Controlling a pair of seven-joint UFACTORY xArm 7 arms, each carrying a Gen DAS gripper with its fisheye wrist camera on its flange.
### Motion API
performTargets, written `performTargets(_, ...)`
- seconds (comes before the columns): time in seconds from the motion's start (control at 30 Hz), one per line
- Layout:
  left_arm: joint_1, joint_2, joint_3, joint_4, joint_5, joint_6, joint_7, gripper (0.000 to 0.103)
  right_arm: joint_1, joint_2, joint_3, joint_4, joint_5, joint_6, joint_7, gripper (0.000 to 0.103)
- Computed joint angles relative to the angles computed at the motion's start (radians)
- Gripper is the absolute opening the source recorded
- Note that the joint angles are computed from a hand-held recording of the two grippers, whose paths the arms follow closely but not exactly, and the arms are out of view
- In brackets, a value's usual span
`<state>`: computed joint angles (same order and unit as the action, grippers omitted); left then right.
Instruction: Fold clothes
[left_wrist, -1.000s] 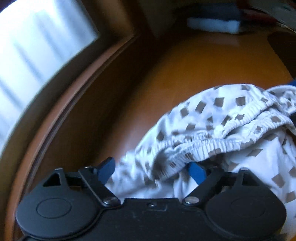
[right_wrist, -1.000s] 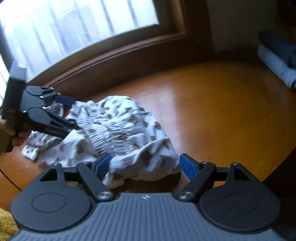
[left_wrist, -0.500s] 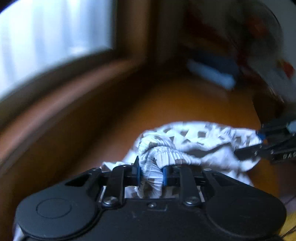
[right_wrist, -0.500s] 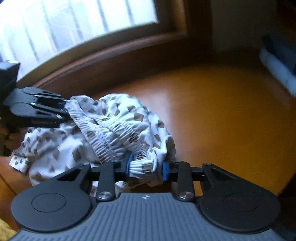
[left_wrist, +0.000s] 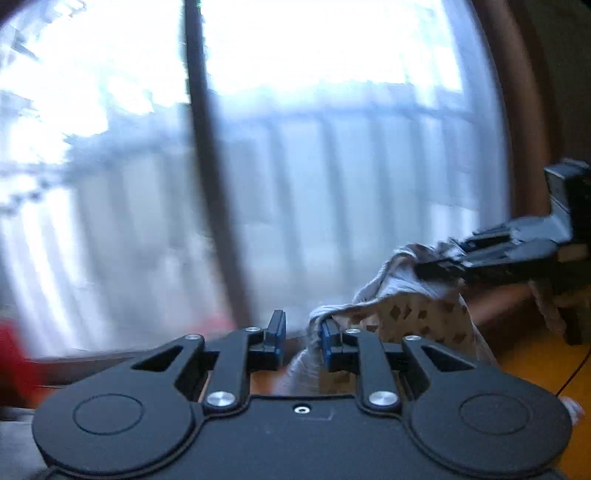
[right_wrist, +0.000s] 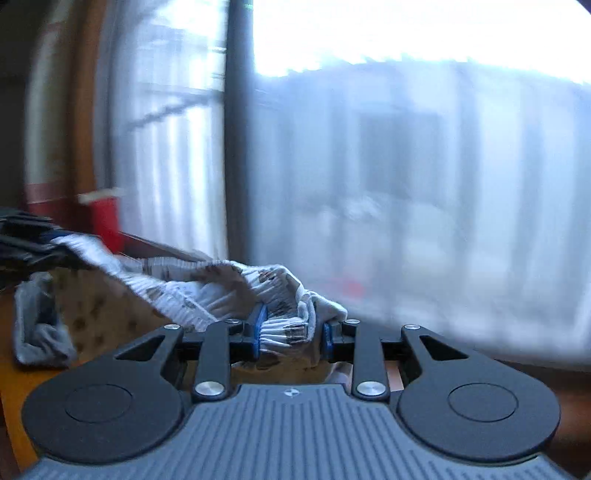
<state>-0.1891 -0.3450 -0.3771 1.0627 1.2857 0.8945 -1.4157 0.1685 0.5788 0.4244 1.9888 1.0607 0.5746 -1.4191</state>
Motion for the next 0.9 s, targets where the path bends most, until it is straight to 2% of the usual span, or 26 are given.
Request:
performTargets(0.1, -0.028, 0.057, -0.139, 0.136, 0.036, 0.264, -0.007, 0.018, 0.076, 0.088, 0.034, 0.229, -0.045, 0.031, 0.0, 0.03)
performTargets(0.17, -0.068, 0.148, -0.218, 0.251, 0.072, 0.407, -0.01, 0.018, 0.067, 0.105, 0.08, 0.313, -0.016, 0.089, -0.02, 0.03)
performTargets(0.2, -0.092, 0.192, -0.24, 0.291, 0.086, 0.437, -0.019, 0.018, 0.045, 0.097, 0.096, 0.324, 0.006, 0.133, -0.032, 0.03)
performTargets(0.27, -0.143, 0.279, -0.268, 0.358, 0.111, 0.473, -0.04, 0.018, -0.037, 0.041, 0.111, 0.258, 0.072, 0.224, -0.101, 0.03)
performTargets(0.33, -0.202, 0.399, -0.285, 0.438, 0.142, 0.492, -0.065, 0.02, -0.122, -0.005, 0.094, 0.184, 0.115, 0.315, -0.166, 0.031)
performTargets(0.37, -0.222, 0.441, -0.28, 0.458, 0.143, 0.478, -0.087, 0.03, -0.169, -0.034, 0.076, 0.133, 0.129, 0.364, -0.191, 0.031)
performTargets(0.4, -0.242, 0.491, -0.274, 0.488, 0.142, 0.455, -0.108, 0.046, -0.199, -0.039, 0.046, 0.121, 0.117, 0.415, -0.185, 0.031)
performTargets(0.43, -0.262, 0.551, -0.267, 0.526, 0.142, 0.431, -0.127, 0.055, -0.226, -0.043, 0.012, 0.107, 0.098, 0.466, -0.176, 0.032)
performTargets(0.47, -0.281, 0.608, -0.258, 0.562, 0.14, 0.41, -0.134, 0.071, -0.255, -0.047, -0.027, 0.088, 0.068, 0.523, -0.179, 0.032)
performTargets(0.5, -0.301, 0.667, -0.247, 0.603, 0.137, 0.397, -0.139, 0.075, -0.274, -0.044, -0.071, 0.078, 0.018, 0.57, -0.192, 0.042)
performTargets(0.53, -0.323, 0.737, -0.237, 0.658, 0.119, 0.392, -0.137, 0.081, -0.282, -0.055, -0.119, 0.041, -0.031, 0.576, -0.226, 0.063)
performTargets(0.6, -0.35, 0.857, -0.218, 0.762, 0.055, 0.378, -0.143, 0.081, -0.282, -0.087, -0.198, -0.073, -0.126, 0.485, -0.308, 0.088)
performTargets(0.67, -0.363, 0.947, -0.201, 0.839, -0.013, 0.363, -0.158, 0.081, -0.26, -0.108, -0.258, -0.193, -0.215, 0.306, -0.342, 0.086)
performTargets(0.73, -0.376, 1.018, -0.184, 0.907, -0.093, 0.387, -0.16, 0.081, -0.239, -0.1, -0.311, -0.252, -0.328, 0.199, -0.25, 0.084)
performTargets(0.83, -0.403, 1.107, -0.153, 1.016, -0.195, 0.456, -0.126, 0.081, -0.261, -0.105, -0.331, -0.307, -0.38, 0.183, -0.108, 0.084)
performTargets(0.9, -0.41, 1.123, -0.13, 1.024, -0.246, 0.492, -0.127, 0.081, -0.291, -0.132, -0.314, -0.363, -0.371, 0.183, -0.063, 0.084)
